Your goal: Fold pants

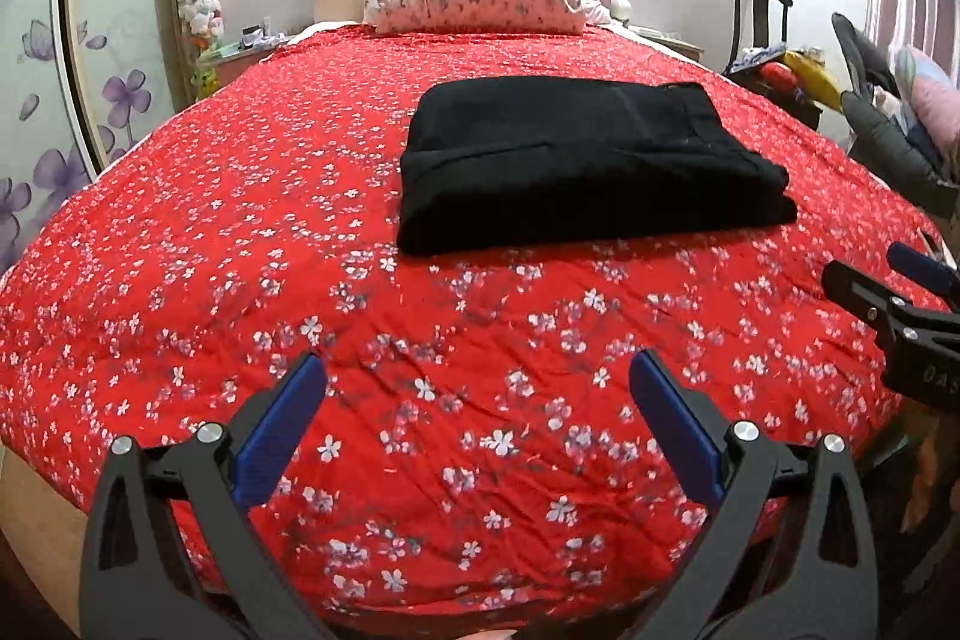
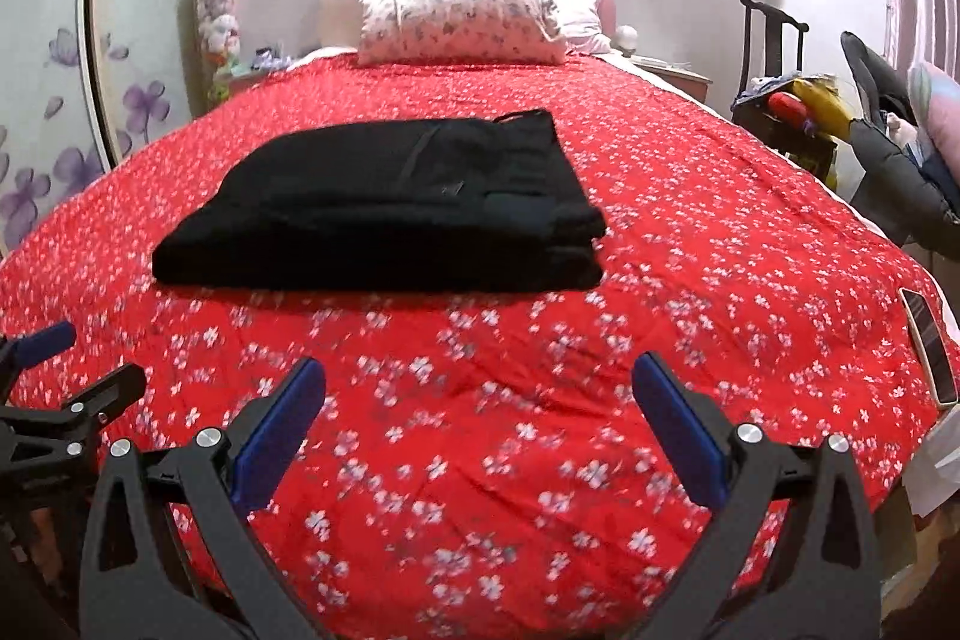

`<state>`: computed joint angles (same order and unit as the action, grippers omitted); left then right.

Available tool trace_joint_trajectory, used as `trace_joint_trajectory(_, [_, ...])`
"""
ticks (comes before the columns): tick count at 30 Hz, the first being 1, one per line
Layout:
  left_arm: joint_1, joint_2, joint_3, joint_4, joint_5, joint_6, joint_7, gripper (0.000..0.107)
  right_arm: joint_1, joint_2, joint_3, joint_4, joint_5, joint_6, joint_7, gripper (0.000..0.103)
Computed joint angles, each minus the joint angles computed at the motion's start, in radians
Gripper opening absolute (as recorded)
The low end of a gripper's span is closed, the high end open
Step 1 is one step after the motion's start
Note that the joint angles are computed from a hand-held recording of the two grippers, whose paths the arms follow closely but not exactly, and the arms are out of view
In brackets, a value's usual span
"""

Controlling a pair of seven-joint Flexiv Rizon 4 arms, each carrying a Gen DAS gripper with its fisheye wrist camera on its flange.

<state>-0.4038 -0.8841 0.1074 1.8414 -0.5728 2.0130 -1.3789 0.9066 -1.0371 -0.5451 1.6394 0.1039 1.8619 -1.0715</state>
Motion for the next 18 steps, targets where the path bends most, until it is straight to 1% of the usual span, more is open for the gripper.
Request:
trace_joint_trajectory(2, [-0.012, -0.006, 0.01, -0.004, -0.007, -0.001, 0.004, 0.101, 0.024, -0.011, -0.028, -0.004, 0.005, -0.026, 0.009, 0.102])
trace_joint_trajectory(3, [-0.019, -0.008, 0.016, -0.006, -0.014, -0.001, 0.006, 0.101, 0.052, -0.016, -0.05, 0.005, 0.012, -0.037, 0.02, 0.102])
trace_joint_trajectory(7, [-0.037, -0.017, 0.031, -0.019, -0.03, -0.024, 0.02, 0.101, 0.079, -0.034, -0.082, 0.002, -0.01, -0.06, 0.049, 0.102])
trace_joint_trajectory(9, [-0.071, -0.028, 0.065, -0.03, -0.057, -0.042, 0.031, 0.101, 0.101, -0.046, -0.111, 0.004, -0.017, -0.081, 0.072, 0.102])
trace_joint_trajectory(13, [-0.157, -0.056, 0.157, -0.055, -0.12, -0.087, 0.057, 0.101, 0.081, -0.036, -0.089, 0.004, -0.063, -0.1, 0.1, 0.102])
trace_joint_trajectory(15, [-0.181, -0.065, 0.184, -0.064, -0.133, -0.109, 0.058, 0.101, 0.063, -0.025, -0.067, 0.003, -0.085, -0.107, 0.11, 0.102])
trace_joint_trajectory(18, [-0.192, -0.071, 0.202, -0.074, -0.126, -0.136, 0.047, 0.101, 0.059, -0.023, -0.065, 0.006, -0.105, -0.114, 0.131, 0.102])
